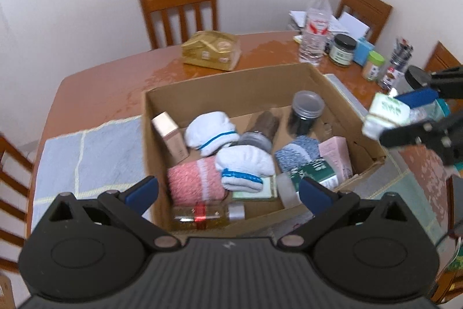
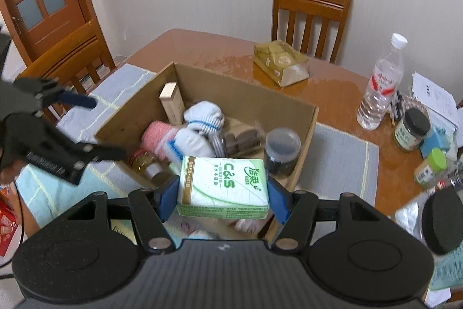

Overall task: Organize objects
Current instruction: 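Open both tools to drop the C&S pack and white sock into the box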

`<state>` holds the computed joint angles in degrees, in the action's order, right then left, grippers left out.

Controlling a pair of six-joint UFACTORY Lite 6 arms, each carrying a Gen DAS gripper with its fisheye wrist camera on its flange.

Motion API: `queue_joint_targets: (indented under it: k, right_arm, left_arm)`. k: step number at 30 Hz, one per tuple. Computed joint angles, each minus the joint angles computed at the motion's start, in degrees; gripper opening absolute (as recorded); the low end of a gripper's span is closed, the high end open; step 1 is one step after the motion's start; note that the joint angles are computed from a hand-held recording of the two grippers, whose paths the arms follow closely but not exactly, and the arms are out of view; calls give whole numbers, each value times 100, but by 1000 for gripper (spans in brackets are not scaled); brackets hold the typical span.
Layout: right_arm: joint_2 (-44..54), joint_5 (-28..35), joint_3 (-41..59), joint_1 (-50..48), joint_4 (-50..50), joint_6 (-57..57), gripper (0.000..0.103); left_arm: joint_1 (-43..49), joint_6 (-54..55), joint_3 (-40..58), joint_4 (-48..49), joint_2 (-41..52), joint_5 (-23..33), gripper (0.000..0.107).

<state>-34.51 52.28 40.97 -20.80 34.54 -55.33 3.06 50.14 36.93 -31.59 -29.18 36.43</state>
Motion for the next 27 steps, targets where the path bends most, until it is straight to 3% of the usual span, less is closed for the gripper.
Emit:
queue_joint_targets:
  k: [6, 8, 10, 19, 27]
  right_arm:
    - [799, -839, 465, 688, -18, 271, 70]
    - [1017, -1291, 553, 977, -247, 587, 97]
    - [1158, -1739, 600, 1306, -776, 1185, 103]
    - [1053, -1947, 248, 1374, -689, 1021, 103]
    - [665, -1420, -195, 557, 301, -108, 103]
  left_arm:
    - [766, 150, -187, -116, -388, 343, 102]
    - [886, 45, -259, -45, -474, 380, 102]
    - [1119, 76, -342, -64, -606, 541, 102]
    - [1674, 279, -1221, -194, -1710, 574, 102]
    - [1831, 20, -1644, -185, -1817, 551, 102]
